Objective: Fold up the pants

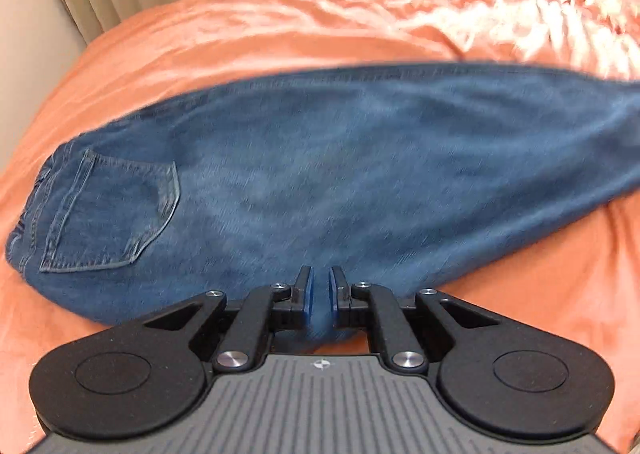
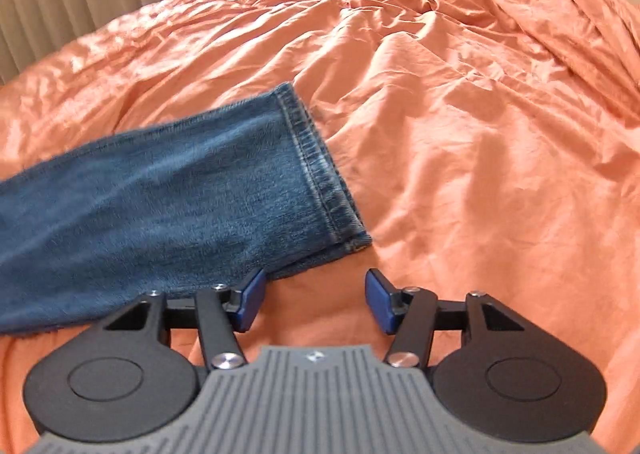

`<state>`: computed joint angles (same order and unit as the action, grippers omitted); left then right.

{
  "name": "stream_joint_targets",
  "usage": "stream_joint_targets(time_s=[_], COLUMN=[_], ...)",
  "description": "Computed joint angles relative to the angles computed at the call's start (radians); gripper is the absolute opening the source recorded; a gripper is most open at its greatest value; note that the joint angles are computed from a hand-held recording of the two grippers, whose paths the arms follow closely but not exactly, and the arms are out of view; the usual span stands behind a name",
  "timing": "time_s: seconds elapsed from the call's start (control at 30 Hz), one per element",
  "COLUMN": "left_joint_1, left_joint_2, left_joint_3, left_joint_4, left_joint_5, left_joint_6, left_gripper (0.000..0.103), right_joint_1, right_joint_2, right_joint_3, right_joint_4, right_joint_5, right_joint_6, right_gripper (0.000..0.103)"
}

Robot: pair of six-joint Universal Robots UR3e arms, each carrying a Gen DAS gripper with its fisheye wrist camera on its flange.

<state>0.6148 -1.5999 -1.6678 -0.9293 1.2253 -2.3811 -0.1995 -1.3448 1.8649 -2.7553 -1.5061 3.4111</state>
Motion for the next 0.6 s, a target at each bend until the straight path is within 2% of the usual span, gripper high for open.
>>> stream_joint_targets(time_s=[0.13,0.23,0.33,0.53,0.6], left_joint_1=[-0.065,-0.142,-0.224,-0.362,-0.395], left_joint_2=[-0.066,-0.149,-0.226,-0.355,-0.397], left_joint_3=[0.135,0.229,0.313,0.415,0.440], left_joint_4=[-0.089,-0.104,-0.118,-0.094,-0.080], left_joint_5=[-0.078,-0.111,-0.111,-0.068,-0.053], left_joint_6=[-0.123,-0.196,-0.257,-0.300,-0.316], left_gripper=[0.012,0.012,0.012,0.012,0.012], right_joint_1=[-0.199,-0.294,-0.319,-0.325,-0.309], right_joint_2=[-0.084,-0.021,0.060,0.207,0.221], right_joint_3=[0.178,0.257,0.267,0.240,0.220], right_joint_4=[-0.138,-0.288,-0.381,-0.548,-0.555], right_joint_5=[0.346,0.514,0.540,0.567,0.529], right_joint_6=[0.208,0.370,0.428,0.509,0.512], right_gripper=[0.054,0.055,0.055,0.043,0.019])
